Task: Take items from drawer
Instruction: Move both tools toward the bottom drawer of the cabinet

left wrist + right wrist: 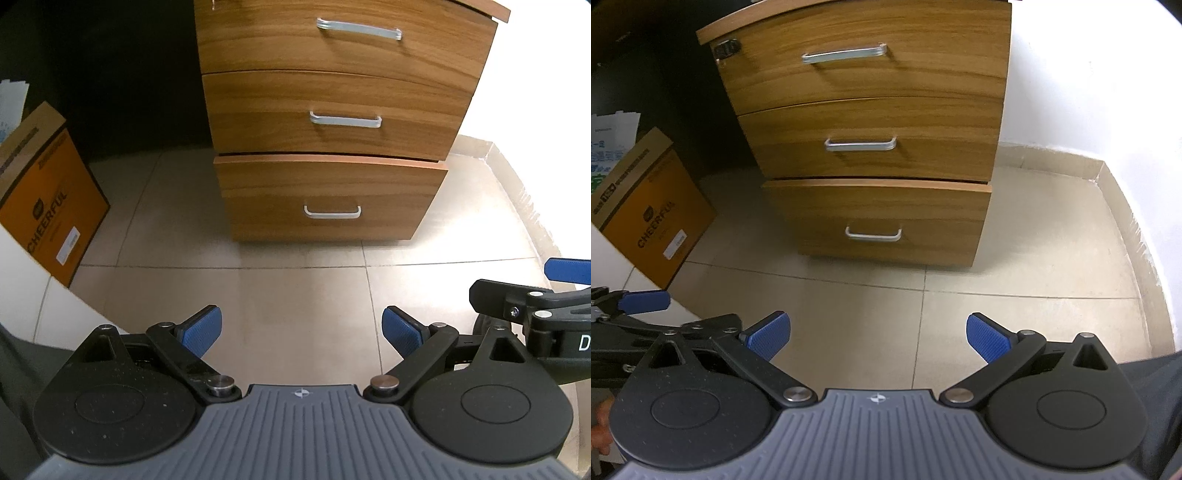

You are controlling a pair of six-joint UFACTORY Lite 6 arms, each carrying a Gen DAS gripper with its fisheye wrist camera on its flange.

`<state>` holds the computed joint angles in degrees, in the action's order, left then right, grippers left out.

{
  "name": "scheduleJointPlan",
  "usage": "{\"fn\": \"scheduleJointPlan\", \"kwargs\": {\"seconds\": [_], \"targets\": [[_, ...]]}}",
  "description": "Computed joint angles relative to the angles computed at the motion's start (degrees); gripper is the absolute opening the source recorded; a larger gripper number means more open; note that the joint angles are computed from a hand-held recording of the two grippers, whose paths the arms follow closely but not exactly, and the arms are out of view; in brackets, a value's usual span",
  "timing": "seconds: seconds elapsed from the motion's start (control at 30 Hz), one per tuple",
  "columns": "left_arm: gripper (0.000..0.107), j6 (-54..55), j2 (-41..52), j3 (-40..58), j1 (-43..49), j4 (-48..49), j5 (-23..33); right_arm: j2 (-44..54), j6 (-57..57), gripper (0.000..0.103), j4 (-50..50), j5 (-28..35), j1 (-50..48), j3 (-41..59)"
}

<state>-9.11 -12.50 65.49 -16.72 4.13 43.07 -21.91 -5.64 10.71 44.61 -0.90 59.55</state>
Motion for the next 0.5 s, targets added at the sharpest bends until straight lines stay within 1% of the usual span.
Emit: {"fn": "scheduleJointPlan", "kwargs": {"seconds": [0.2,0.4,0.5], "targets": [[0.095,1.5,5.3,4.4,2.0,-3.3,-1.5,7.0,-3.3,0.103,2.9,-3.7,-3.7,3.1],[0.095,6.9,12.7,9.5,4.8,-6.6,-5.5,14.5,-6.1,0.103,5.4,-8.6,-6.9,6.6],[0.095,8.7,15.9,11.5,6.2,-7.5,-8.5,19.4,-7.9,0.103,7.5,-10.8,-8.3,9.6]]}}
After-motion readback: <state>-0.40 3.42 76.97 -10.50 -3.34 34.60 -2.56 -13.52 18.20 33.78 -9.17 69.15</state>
